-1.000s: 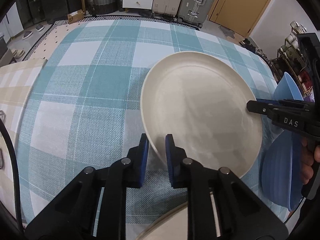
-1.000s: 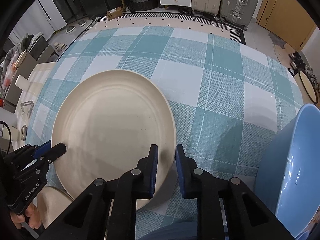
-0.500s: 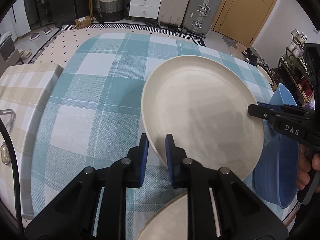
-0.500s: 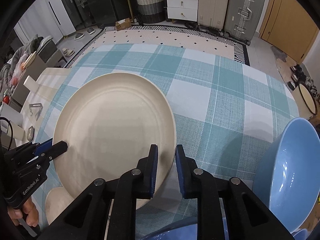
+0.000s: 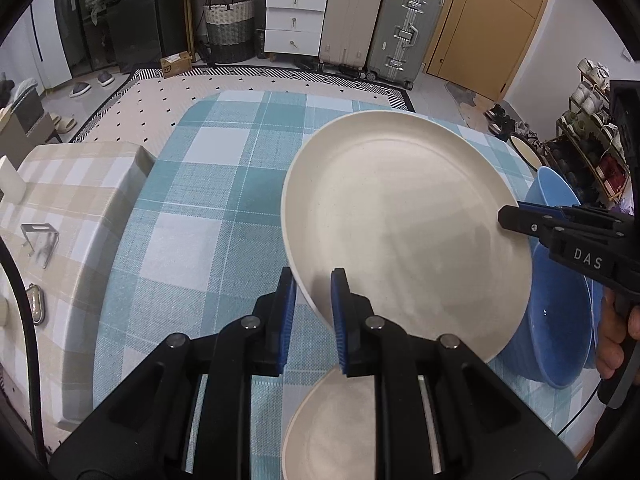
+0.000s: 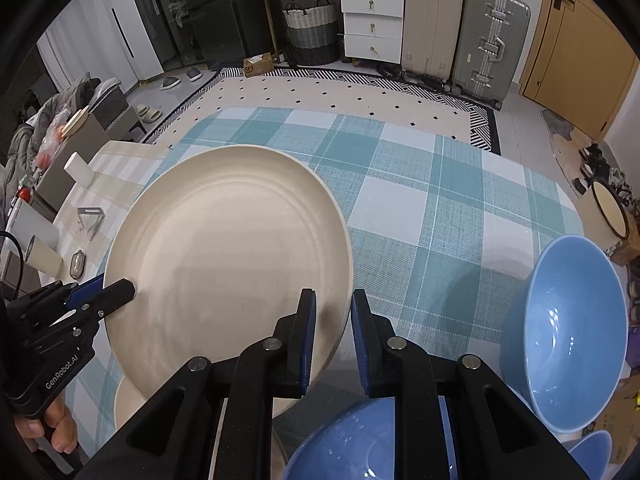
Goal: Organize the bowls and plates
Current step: 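Lift the cream plate with both grippers and carry it toward the plate stack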
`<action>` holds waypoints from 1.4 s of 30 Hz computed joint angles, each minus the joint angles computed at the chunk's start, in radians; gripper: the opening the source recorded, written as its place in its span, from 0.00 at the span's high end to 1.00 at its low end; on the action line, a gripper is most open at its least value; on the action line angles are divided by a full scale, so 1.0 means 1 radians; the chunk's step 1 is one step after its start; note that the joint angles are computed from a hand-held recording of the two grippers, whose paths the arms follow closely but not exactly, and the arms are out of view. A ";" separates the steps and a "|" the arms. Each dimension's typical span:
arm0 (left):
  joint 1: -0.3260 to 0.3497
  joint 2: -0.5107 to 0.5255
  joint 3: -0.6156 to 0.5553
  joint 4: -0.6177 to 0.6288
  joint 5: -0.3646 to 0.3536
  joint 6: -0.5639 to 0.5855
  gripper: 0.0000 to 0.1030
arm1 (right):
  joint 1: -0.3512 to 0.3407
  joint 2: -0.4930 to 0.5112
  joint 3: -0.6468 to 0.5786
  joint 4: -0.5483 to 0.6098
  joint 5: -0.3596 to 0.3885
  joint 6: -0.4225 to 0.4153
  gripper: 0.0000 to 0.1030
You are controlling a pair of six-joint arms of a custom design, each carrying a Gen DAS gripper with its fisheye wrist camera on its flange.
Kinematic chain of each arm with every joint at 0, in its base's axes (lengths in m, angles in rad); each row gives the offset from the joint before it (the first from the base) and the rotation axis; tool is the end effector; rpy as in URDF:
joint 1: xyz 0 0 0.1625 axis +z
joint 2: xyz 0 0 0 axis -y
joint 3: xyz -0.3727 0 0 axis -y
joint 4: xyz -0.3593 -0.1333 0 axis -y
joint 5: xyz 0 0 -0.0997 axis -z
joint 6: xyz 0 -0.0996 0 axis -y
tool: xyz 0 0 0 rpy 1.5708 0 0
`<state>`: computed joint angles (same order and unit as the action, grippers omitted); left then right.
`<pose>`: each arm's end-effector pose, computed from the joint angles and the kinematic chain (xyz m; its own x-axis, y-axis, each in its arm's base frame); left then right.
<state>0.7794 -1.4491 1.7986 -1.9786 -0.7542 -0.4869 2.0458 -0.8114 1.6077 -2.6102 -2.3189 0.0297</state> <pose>-0.2012 -0.4883 0.3471 -0.7843 0.0758 -0.6158 0.3883 0.8340 -0.3919 0.3429 -0.5234 0.1291 -0.7396 -0.1639 0.6528 -0.4221 0.8684 -0.2602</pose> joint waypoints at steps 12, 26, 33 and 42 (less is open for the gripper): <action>-0.101 -0.143 0.064 0.133 0.031 -0.121 0.86 | 0.068 -0.045 0.072 -0.038 -0.003 0.018 0.82; -0.231 -0.296 0.124 0.347 0.050 -0.311 0.86 | 0.141 -0.088 0.159 -0.066 -0.009 0.047 0.82; -0.282 -0.338 0.137 0.428 0.053 -0.379 0.86 | 0.165 -0.110 0.208 -0.089 -0.012 0.055 0.82; -0.335 -0.379 0.154 0.504 0.049 -0.441 0.86 | 0.190 -0.143 0.276 -0.125 -0.013 0.074 0.81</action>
<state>0.4443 -1.8281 1.9522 -1.4750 -0.7053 -0.9280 2.2360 -0.9542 1.8836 -2.7349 -2.3322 0.1035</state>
